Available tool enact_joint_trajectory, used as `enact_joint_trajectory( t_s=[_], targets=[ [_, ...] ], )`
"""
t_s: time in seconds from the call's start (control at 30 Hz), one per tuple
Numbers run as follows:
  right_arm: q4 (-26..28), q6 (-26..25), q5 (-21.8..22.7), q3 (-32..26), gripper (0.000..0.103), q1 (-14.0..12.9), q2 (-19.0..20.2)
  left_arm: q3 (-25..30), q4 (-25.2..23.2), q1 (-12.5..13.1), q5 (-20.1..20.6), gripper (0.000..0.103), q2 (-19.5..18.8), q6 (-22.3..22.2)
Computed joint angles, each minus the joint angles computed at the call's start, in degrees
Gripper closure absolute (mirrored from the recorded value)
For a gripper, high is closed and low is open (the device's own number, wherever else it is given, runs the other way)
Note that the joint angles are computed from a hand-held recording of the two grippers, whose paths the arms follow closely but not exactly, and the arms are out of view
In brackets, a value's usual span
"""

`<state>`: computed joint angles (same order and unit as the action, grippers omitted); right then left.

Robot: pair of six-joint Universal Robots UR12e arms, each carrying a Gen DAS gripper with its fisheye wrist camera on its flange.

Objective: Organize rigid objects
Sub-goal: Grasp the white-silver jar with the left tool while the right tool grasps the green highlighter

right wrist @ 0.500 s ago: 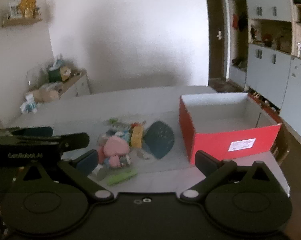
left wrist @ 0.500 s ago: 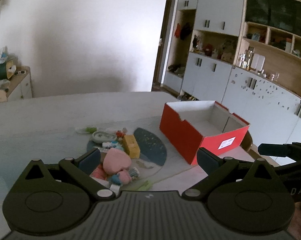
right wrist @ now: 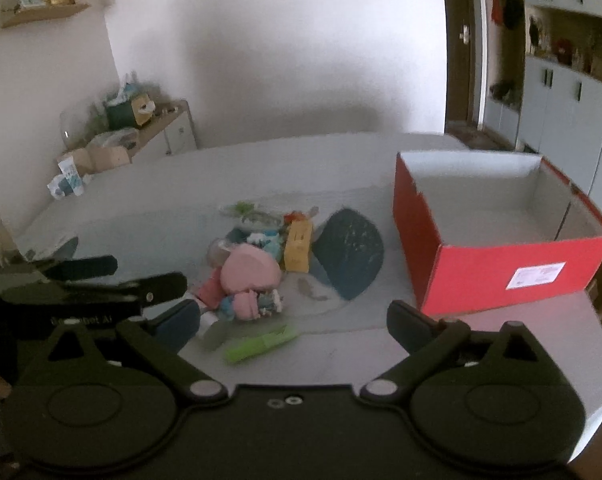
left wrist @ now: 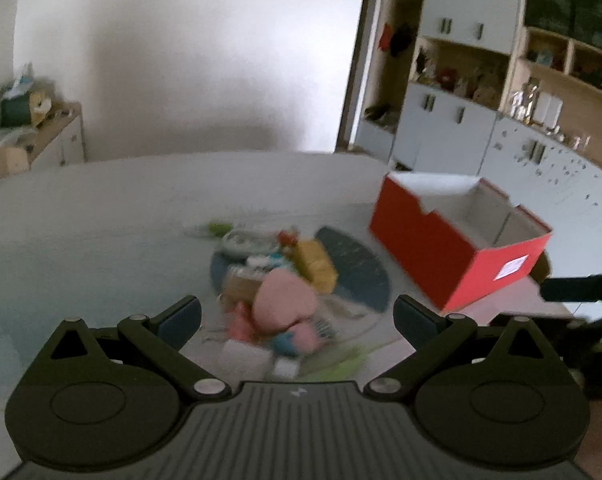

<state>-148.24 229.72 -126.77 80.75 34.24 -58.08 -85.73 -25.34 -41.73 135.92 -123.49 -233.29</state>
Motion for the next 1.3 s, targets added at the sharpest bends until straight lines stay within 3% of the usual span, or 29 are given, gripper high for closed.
enact_joint_trajectory(
  t_s=[0.23,0.33,0.53,0.83,1.0,1.07,1.2,1.3],
  targets=[
    [5.3,0.7,4.3,-2.4,0.006,-2.0,2.0,-3.2,1.9,1.7,-4.9,0.0,-0.5,2.1],
    [6.6,3.1,7.6,-3.1,0.011,-3.0,2.6,-3.4,2.9,2.2,-7.5,0.0,-1.2,4.9],
    [10.4,4.1,11.9,-6.1,0.018,-4.1,4.8,-3.5,4.3,2.9,-9.0,0.0,-2.1,8.8],
    [14.7,8.5,15.0,-8.3,0.036,-5.1,6.5,-2.9,5.5,3.2,-9.2,0.001,-3.4,14.7],
    [15.4,9.5,16.5,-9.2,0.048,-5.3,7.0,-2.8,6.9,3.5,-10.6,0.012,-3.7,19.0],
    [16.1,9.6,17.4,-9.8,0.057,-5.4,7.3,-2.8,7.1,3.5,-10.9,0.019,-3.8,19.5],
    [16.3,9.2,17.9,-10.2,0.063,-5.5,7.6,-2.9,6.8,3.6,-11.2,0.03,-3.7,19.5],
    [16.4,9.4,18.2,-10.2,0.082,-5.6,7.5,-3.0,7.0,3.7,-11.5,0.031,-3.6,19.9]
  ],
)
